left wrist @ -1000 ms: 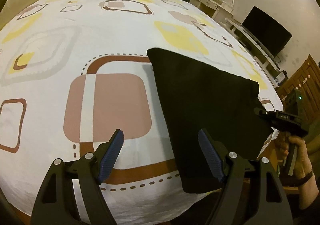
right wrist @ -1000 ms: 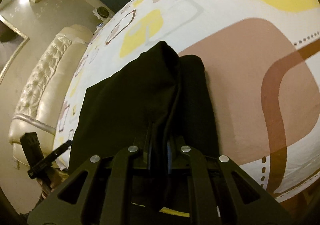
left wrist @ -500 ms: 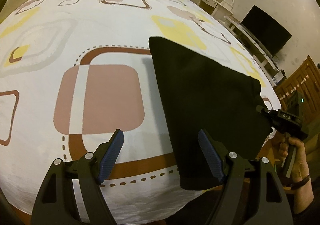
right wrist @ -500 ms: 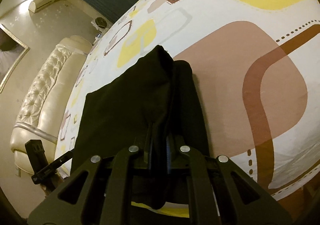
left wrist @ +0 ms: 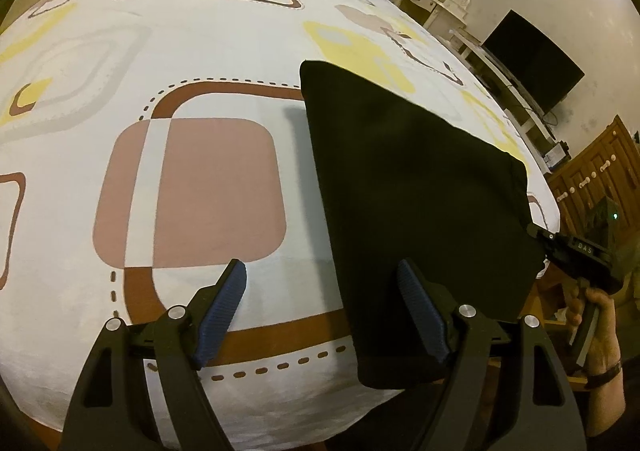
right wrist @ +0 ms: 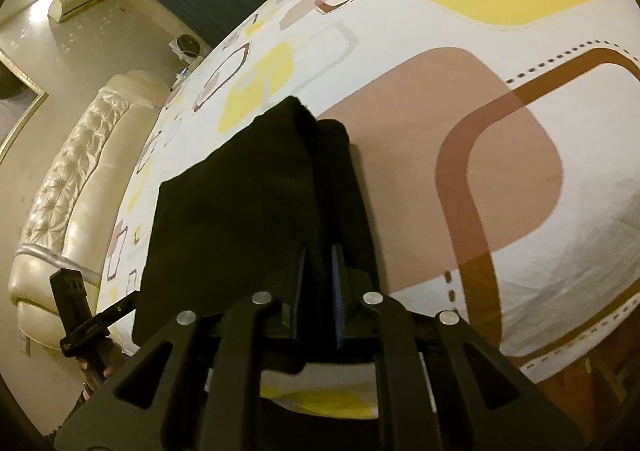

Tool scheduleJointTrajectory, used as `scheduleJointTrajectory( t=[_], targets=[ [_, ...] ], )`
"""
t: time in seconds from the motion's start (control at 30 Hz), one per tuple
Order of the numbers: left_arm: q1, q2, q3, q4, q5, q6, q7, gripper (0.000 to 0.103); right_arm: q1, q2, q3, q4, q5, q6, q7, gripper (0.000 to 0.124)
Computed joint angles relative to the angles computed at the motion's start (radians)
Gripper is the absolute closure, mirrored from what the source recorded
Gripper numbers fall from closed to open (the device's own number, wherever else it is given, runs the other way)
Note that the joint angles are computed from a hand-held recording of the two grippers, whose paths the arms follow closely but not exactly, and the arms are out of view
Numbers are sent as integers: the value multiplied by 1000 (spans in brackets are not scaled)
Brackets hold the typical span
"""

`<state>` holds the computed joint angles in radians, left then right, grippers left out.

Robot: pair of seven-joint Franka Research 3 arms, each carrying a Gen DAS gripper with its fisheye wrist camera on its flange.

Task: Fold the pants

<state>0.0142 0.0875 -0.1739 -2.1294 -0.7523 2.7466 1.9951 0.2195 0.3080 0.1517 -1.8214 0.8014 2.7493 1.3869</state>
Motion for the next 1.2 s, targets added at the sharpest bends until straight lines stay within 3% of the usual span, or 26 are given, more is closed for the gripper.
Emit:
scheduleJointTrajectory(
  t=[0.07,0.17,0.27,0.5,0.87,1.0,1.07,1.2],
  targets=[
    [10,-18,2,-3,-39,-22,40,26,-22,-28,13,-21,62,-2,-32,90],
    [22,-38,20,3,-118,-105,109,26,-78,-90,47,-63,313,-30,-209,57],
    [29,-46,41,4,-189,-169,149,26,-73,-123,21,-85,419,-58,-290,52],
    [36,-5,48,25,-255,-270,164,26,-54,-63,-18,-63,535,-124,-335,51],
    [59,88,5,104,-432,-369,184,26,-74,59,15,37,608,-216,-384,46],
    [50,97,-6,112,-427,-361,184,36,-84,75,24,54,619,-239,-397,46],
    [48,96,-8,107,-415,-356,175,45,-73,80,18,64,574,-237,-375,67],
    [44,80,-7,102,-378,-349,151,59,-62,86,19,74,490,-211,-354,83]
  ],
)
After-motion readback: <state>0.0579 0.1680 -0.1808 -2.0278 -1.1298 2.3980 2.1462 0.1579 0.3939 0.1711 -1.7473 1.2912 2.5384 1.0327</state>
